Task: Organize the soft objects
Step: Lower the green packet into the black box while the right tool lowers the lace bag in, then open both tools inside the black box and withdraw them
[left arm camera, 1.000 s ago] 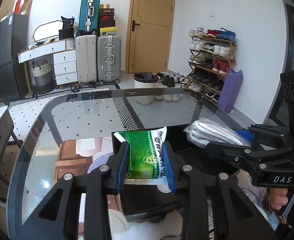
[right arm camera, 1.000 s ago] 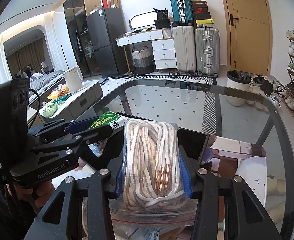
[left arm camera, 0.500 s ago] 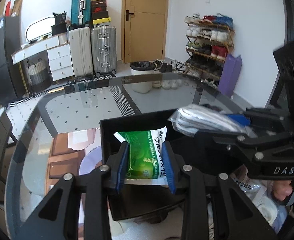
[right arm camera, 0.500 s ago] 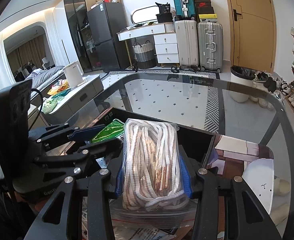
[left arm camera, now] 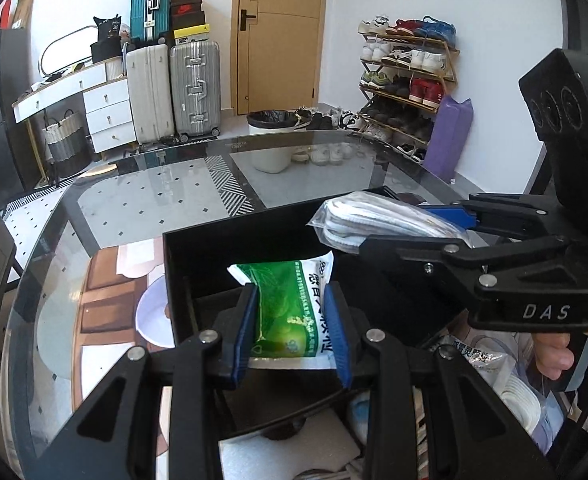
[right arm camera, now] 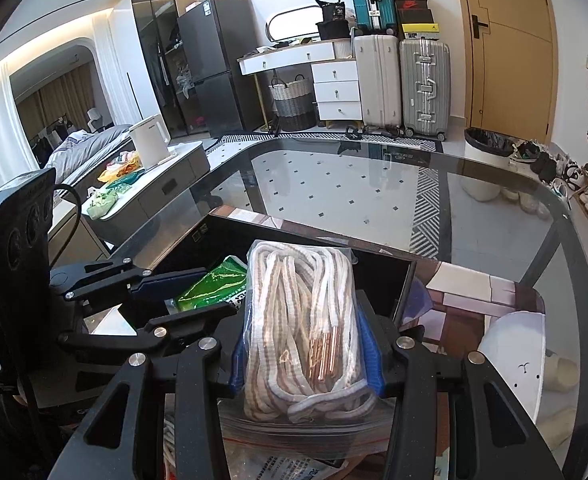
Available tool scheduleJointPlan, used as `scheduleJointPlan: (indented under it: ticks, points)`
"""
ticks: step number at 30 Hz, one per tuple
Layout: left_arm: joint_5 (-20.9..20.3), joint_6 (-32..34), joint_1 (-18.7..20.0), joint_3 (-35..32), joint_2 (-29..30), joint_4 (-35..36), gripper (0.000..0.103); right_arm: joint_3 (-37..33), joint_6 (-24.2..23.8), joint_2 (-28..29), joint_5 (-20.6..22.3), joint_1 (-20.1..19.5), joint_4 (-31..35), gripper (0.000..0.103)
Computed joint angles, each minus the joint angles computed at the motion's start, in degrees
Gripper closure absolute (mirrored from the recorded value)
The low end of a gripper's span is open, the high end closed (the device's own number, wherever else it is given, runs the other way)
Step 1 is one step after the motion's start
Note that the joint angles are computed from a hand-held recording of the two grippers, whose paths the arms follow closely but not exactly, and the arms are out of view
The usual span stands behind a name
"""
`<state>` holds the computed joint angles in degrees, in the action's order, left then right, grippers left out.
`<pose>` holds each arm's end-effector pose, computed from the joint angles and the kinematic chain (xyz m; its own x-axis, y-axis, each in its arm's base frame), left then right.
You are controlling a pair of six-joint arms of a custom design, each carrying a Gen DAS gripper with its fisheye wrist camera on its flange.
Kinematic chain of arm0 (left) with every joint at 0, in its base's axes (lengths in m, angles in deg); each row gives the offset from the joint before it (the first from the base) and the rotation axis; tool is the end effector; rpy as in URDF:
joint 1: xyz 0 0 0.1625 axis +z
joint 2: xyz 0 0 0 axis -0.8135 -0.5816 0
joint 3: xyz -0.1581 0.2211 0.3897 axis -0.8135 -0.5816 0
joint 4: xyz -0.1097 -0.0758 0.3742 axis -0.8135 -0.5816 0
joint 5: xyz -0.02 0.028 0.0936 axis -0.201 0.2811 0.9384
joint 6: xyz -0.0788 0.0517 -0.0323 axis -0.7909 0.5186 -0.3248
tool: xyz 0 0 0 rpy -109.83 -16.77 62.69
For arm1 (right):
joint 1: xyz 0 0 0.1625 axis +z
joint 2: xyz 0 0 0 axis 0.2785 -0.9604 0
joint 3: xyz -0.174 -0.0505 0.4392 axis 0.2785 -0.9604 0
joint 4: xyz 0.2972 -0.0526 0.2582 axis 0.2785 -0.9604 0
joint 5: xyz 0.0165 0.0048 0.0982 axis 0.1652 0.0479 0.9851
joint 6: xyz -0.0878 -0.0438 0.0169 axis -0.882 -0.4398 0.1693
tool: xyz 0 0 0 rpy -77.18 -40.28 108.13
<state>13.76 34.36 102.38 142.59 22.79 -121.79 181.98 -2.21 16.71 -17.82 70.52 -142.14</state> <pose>-0.2753 -0.5867 0.0236 -0.6727 0.4790 -0.5640 0.7209 0.5959 -0.3538 0.0845 -0.6197 0.1964 -0.7656 -0.3692 0.5268 -0.6199 0.6424 -0.4507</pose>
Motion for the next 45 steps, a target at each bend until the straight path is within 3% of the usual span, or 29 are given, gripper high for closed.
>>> scheduleJointPlan:
  ticks: [6, 13, 15, 16, 17, 20, 23, 28, 38, 45]
  points:
    - [0.1, -0.2, -0.1, 0.5, -0.3, 0.0, 0.07, 0.1, -0.1, 0.0, 0.0, 0.0, -0.1, 0.058]
    - [0.5, -0.8, -0.2, 0.3, -0.4, 0.9, 0.068, 2.2, -0.5, -1.1, 1.4, -0.9, -1.9, 0.044]
    - [0.6, -1.5, -0.3, -0.1, -0.5, 1.8, 0.058, 3.4, -2.1, -1.7, 1.6, -0.9, -2.6, 0.04]
    - [0.3, -1.1, -0.5, 0.3, -0.6, 0.7, 0.039, 4.1, -3.1, -2.0, 1.6, -0.8, -3.2, 0.032]
    - [0.9, -0.6, -0.8, 0.8, -0.6, -1.3, 0.025, 4.8, -3.7, -2.1, 1.6, -0.7, -4.2, 0.016]
    - [3.7, 0.3, -1.7, 2.4, -0.3, -7.9, 0.001, 6.7, -4.7, -2.4, 1.6, -0.4, -9.6, 0.006]
    - [2.5, -1.8, -1.3, 3.2, -1.7, -8.8, 0.0, 8.3, -4.6, -4.0, 3.6, -0.7, -10.1, 0.001]
    - [2.4, -4.6, -0.7, 5.1, -4.0, -8.5, 0.0, 11.4, -5.4, -5.2, 3.3, -0.6, -13.0, 0.001]
    - [6.9, -3.0, -2.4, 11.8, -5.0, -14.7, 0.0, 16.5, -4.5, -6.0, 2.9, -1.3, -16.9, 0.001]
    - [6.5, -3.6, -2.9, 15.3, -5.4, -16.5, 0.0, 18.9, -3.1, -5.8, 1.4, -2.1, -19.4, 0.001]
